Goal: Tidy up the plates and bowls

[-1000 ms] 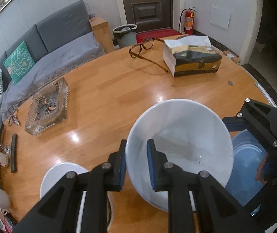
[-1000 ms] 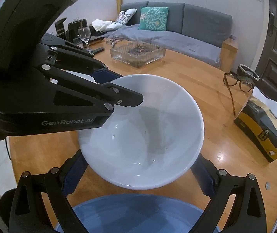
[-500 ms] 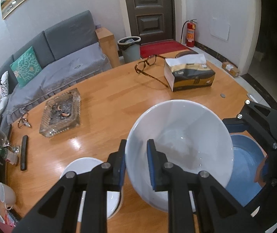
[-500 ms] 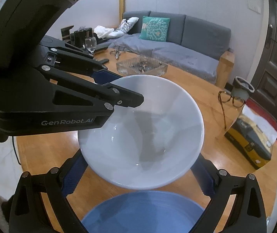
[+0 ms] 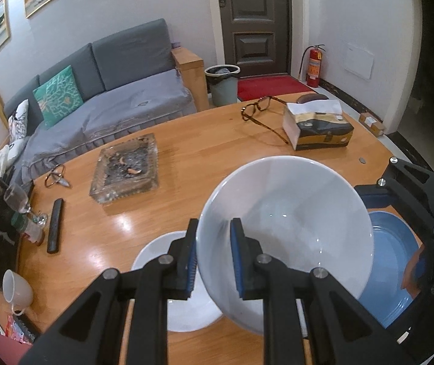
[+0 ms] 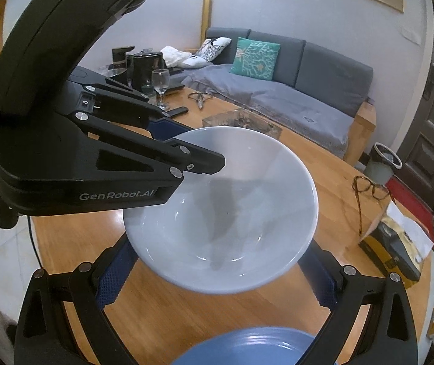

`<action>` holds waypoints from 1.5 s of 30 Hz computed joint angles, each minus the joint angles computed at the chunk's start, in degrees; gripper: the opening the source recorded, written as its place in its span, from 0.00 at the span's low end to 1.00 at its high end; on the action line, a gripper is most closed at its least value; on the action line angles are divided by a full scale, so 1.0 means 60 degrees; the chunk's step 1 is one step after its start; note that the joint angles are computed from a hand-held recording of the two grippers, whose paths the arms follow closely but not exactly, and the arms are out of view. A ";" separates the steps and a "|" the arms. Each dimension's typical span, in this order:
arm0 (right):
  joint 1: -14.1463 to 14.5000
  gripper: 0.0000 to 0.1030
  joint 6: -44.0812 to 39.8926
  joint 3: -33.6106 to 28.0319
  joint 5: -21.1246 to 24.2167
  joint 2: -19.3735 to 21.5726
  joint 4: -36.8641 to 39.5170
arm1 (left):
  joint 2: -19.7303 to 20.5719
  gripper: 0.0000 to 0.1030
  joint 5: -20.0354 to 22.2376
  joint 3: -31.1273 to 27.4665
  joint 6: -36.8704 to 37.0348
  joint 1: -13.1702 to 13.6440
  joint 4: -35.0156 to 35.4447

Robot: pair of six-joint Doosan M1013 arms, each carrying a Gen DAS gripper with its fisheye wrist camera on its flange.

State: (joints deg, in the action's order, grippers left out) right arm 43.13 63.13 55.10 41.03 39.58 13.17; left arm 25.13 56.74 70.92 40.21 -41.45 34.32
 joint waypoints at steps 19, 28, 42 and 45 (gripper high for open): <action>0.0483 0.95 0.0154 -0.1358 0.0745 0.0816 -0.0465 | -0.0849 0.15 -0.0594 0.1376 -0.1136 0.0316 0.0397; 0.0610 0.95 0.0232 -0.2041 0.1231 0.1267 -0.0647 | -0.1041 0.17 -0.0940 0.1855 -0.1396 0.0521 0.0305; 0.0683 0.95 0.0400 -0.3150 0.1927 0.2014 -0.0754 | -0.1067 0.17 -0.1363 0.2173 -0.1397 0.0820 0.0037; 0.0681 0.95 0.0447 -0.3371 0.2068 0.2162 -0.0740 | -0.1022 0.16 -0.1426 0.2188 -0.1322 0.0875 -0.0049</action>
State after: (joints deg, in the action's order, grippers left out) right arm 47.21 65.81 34.88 53.43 52.55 8.73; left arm 18.99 48.19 84.05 32.28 -36.19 34.02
